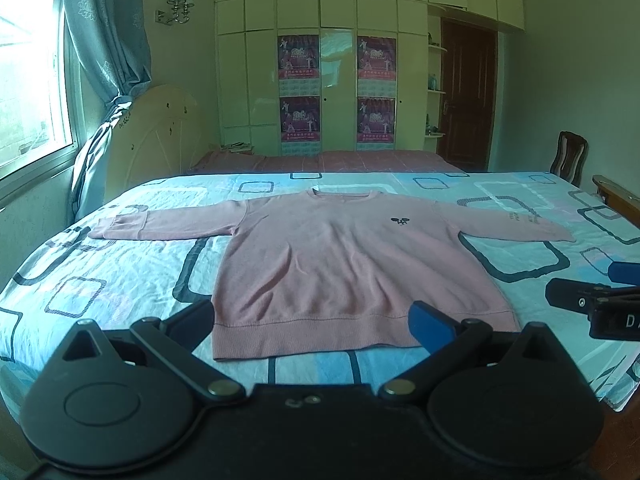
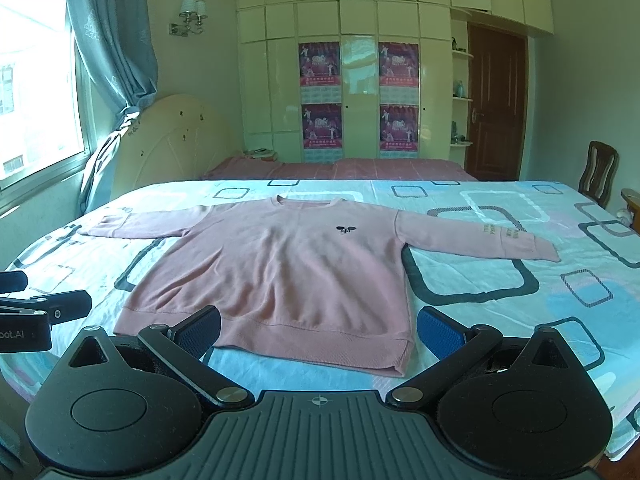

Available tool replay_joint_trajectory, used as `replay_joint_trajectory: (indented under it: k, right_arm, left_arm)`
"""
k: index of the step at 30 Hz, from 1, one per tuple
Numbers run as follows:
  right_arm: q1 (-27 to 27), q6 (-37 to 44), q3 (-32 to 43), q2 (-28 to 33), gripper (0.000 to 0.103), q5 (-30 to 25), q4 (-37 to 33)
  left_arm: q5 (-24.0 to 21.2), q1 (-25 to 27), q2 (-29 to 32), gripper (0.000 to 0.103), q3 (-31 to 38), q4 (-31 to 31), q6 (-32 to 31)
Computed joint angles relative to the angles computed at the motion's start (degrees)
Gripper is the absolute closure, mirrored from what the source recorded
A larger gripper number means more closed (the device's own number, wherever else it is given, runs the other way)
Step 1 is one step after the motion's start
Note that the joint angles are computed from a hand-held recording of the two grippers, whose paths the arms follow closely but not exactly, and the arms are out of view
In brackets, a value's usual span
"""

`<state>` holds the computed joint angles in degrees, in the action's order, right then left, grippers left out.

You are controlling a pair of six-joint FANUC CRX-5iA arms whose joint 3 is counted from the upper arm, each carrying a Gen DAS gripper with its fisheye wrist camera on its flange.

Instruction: Fold small clothes

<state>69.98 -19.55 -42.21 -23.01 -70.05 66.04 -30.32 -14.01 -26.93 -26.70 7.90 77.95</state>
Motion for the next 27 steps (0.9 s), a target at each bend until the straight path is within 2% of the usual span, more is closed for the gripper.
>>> replay_joint_trajectory:
  k: [8,16,24,27]
  right_arm:
    - [-10.9,2.5,1.8,3.4,0.000,9.2,1.8]
    - [-21.2,4.3,5.6,8.5,0.000,16.6,4.0]
    - [-28.0,5.0,10.2,13.8,0.000,21.0,5.1]
    - [-29.5,5.0,11.3,14.9,0.000,21.5,5.1]
  left_arm:
    - [4.0,0.1,8.2,0.000,3.4,3.3,-3.8]
    - [7.8,0.3,16.7,0.000,7.2,12.0,-13.0]
    - [7.8,0.9,23.4,0.000,11.8,17.6,-19.9]
    - [6.7,1.1,25.9,0.000,14.1,17.8,-19.5]
